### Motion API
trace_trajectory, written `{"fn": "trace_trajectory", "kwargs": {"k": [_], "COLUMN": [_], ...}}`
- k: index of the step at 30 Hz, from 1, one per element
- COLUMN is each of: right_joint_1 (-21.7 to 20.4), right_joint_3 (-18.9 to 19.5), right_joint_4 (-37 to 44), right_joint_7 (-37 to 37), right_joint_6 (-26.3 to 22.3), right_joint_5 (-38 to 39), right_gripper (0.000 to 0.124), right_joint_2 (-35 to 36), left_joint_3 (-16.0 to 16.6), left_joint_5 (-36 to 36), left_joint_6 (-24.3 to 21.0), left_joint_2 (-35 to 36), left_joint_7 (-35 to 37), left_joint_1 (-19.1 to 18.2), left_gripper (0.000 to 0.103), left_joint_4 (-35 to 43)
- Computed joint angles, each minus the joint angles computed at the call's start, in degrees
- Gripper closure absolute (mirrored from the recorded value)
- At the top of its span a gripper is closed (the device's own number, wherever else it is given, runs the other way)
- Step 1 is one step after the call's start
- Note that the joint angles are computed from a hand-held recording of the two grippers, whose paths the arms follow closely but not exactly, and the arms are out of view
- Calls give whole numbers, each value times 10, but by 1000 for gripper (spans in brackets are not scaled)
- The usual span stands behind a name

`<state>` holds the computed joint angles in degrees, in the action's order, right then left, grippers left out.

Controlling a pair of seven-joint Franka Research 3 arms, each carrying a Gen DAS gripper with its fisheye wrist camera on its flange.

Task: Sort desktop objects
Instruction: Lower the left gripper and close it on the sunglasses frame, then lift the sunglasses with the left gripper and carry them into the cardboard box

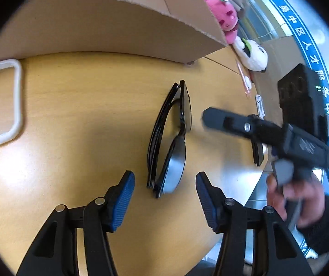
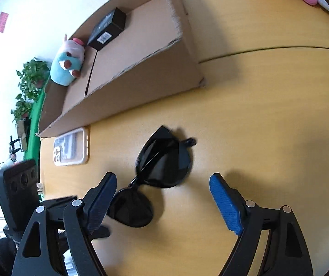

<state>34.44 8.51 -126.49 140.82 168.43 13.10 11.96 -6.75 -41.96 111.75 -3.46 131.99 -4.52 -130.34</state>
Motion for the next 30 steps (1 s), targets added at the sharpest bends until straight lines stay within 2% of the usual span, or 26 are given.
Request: {"fn": "trace_trajectory", "kwargs": {"k": [2, 3, 4, 6, 7, 8, 12, 14, 17, 21, 24, 27, 30], "right_joint_1": [-2, -2, -5, -2, -7, 5, -5, 5, 28, 34, 46, 39, 19], "right_joint_3": [4, 5, 9, 11, 19, 7, 27, 19, -2, -4, -20, -17, -6], "right_joint_4": [32, 48, 63, 78, 88, 95, 75, 65, 57, 35, 27, 35, 57], "right_joint_7": [3, 6, 5, 5, -11, 10, -2, 3, 30, 57, 116, 165, 170], "right_joint_6": [-25, -42, -56, -55, -60, -74, -40, -30, -31, -24, -36, -54, -74], "right_joint_5": [11, 14, 24, 34, 53, 32, 75, 69, 30, 2, -65, -130, -156], "right_gripper": [37, 38, 45, 61, 84, 90, 95, 100, 101, 101, 101, 101, 101], "right_joint_2": [23, 34, 46, 61, 71, 73, 69, 59, 35, -4, -41, -63, -75], "left_joint_3": [-6, -10, -13, -16, -17, -17, -10, -5, 2, 13, 21, 33, 39], "left_joint_5": [5, 9, 16, 28, 32, 37, 38, 34, 27, 15, 5, -1, -9], "left_joint_6": [8, 11, 15, 17, 23, 25, 17, 13, -2, -29, -45, -61, -65], "left_joint_2": [9, 13, 15, 12, 5, 2, -12, -26, -47, -75, -96, -111, -108], "left_joint_7": [-6, -14, -22, -25, -23, -26, -33, -24, -15, -4, -3, 2, 3], "left_joint_1": [-5, -8, -10, -14, -16, -17, -18, -18, -20, -25, -29, -28, -27], "left_gripper": [58, 69, 78, 78, 78, 78, 80, 81, 81, 82, 82, 82, 82], "left_joint_4": [4, 8, 9, 7, 1, -1, -11, -17, -18, -11, 0, 15, 42]}}
